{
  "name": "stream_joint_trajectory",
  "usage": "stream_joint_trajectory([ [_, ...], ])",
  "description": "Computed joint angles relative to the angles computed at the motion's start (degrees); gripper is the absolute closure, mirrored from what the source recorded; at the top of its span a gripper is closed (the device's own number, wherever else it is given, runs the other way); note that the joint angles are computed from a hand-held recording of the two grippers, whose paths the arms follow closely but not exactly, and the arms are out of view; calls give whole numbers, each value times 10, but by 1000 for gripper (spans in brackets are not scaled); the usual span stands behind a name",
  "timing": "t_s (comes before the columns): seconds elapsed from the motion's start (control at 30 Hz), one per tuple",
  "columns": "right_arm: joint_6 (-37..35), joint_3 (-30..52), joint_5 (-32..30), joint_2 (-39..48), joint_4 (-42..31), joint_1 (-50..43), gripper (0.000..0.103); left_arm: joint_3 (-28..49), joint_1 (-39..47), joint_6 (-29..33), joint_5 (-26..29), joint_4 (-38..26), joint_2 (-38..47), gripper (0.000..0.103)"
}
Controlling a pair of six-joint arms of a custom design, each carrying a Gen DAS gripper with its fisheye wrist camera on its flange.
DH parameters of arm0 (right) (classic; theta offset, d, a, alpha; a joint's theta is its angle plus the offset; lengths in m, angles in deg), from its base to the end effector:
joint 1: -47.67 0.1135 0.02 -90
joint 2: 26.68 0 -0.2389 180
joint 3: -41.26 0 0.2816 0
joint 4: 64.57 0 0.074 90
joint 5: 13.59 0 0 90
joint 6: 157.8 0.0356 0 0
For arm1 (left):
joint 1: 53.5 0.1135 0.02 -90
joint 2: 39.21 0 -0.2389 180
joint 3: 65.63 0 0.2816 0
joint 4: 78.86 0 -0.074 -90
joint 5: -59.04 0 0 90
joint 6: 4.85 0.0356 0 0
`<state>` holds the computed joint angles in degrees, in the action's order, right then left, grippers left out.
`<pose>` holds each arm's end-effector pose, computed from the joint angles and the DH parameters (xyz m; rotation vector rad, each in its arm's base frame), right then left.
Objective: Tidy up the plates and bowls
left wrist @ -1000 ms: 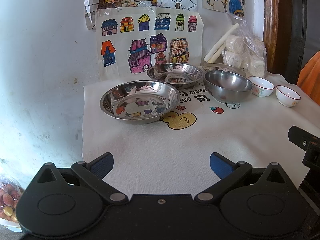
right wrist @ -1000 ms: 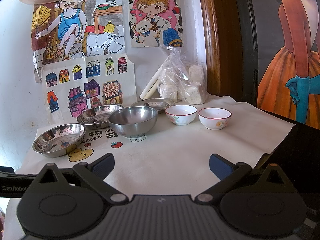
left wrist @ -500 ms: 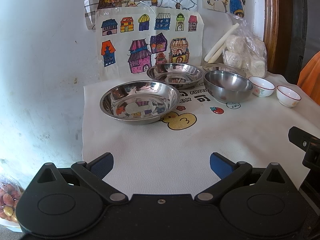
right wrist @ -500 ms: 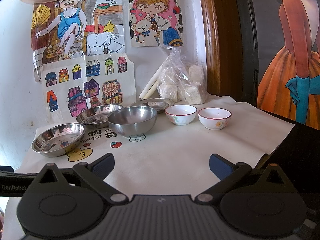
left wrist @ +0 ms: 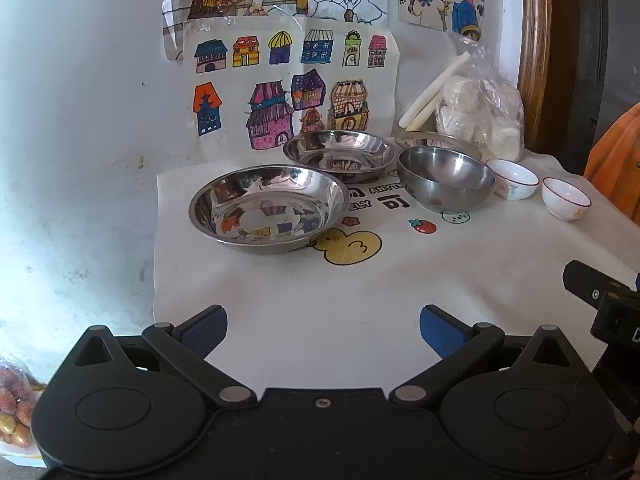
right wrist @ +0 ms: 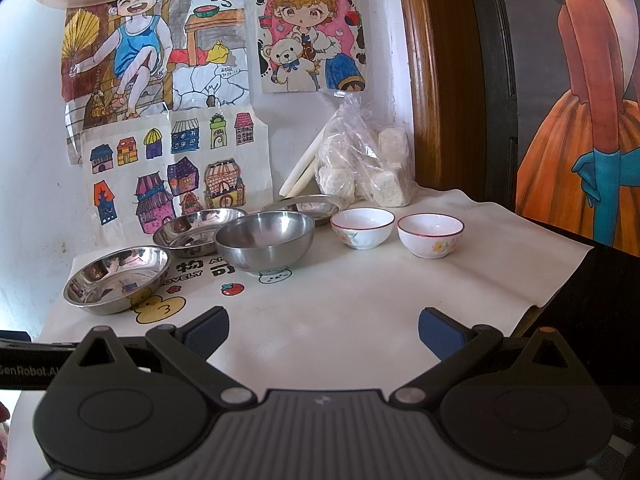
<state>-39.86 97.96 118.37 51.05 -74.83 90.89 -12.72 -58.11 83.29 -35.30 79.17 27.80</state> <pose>0.2480 0.2004 0.1937 0.1554 1.9613 0.0296 0.2876 -0.0205 0.2004 0.0104 2.1983 0.0200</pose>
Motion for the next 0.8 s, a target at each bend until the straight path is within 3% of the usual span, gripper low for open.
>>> stream_joint_trajectory([
  [0.3, -21, 2, -32, 16, 33, -22, 0, 37, 29, 1, 31, 9, 34, 1],
  [0.5, -43, 35, -93, 45, 37, -50, 0, 86, 70, -1, 68, 18, 76, 1],
  [0.8, -81, 118, -188, 112, 41, -93, 0, 230, 115, 15, 76, 6, 205, 1],
])
